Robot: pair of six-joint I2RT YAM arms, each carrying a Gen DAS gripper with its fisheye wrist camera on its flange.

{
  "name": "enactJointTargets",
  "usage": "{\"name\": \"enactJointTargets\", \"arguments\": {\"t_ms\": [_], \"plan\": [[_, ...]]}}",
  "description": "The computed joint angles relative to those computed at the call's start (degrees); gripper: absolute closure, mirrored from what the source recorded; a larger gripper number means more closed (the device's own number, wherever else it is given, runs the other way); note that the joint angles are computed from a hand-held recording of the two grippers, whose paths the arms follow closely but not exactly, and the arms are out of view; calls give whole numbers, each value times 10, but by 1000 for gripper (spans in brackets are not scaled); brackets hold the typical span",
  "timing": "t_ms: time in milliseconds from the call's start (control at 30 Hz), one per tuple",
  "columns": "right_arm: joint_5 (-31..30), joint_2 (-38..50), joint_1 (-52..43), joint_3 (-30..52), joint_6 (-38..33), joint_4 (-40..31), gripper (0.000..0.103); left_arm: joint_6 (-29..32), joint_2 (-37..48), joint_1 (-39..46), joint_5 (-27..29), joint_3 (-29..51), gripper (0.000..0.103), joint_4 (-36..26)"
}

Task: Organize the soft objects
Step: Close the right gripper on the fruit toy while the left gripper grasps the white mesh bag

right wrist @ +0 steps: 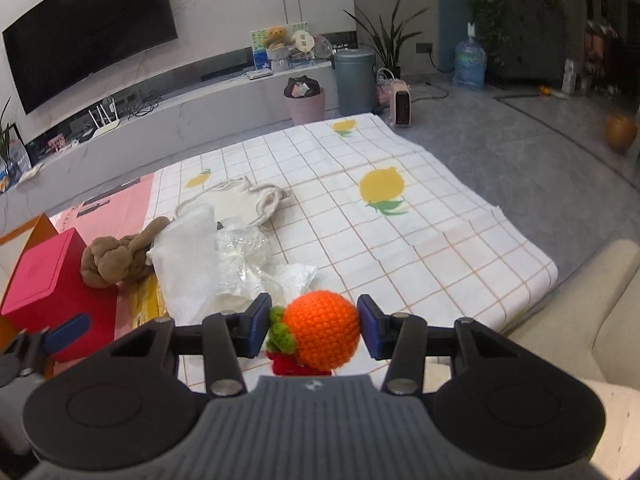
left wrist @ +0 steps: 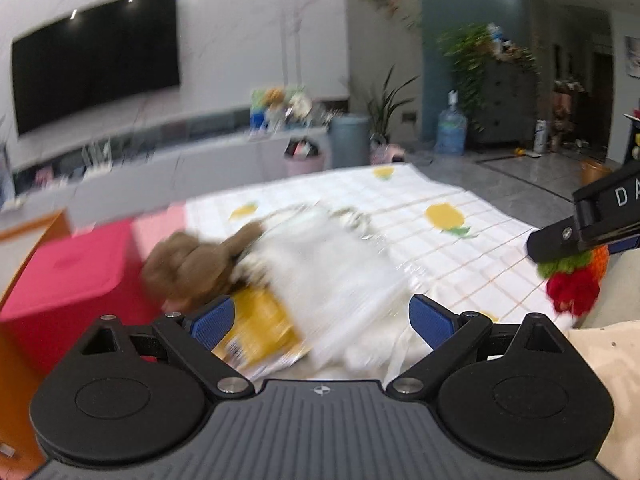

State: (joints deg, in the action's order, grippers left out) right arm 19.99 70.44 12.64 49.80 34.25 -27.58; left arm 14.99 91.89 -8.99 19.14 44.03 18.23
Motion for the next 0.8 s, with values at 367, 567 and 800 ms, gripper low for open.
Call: {"name": "enactJointTargets", "arguments": {"t_ms": [367, 567, 800], "plan": [[-37, -29, -23, -27, 24, 21, 55, 35, 98, -107, -162, -40, 5, 204], [-52, -31, -28, -30, 24, 26, 55, -13, 89, -49, -73, -26, 48, 185], [-90, -1, -88, -12, -92, -15, 28, -43, 108, -14, -69, 36, 99, 111]]}}
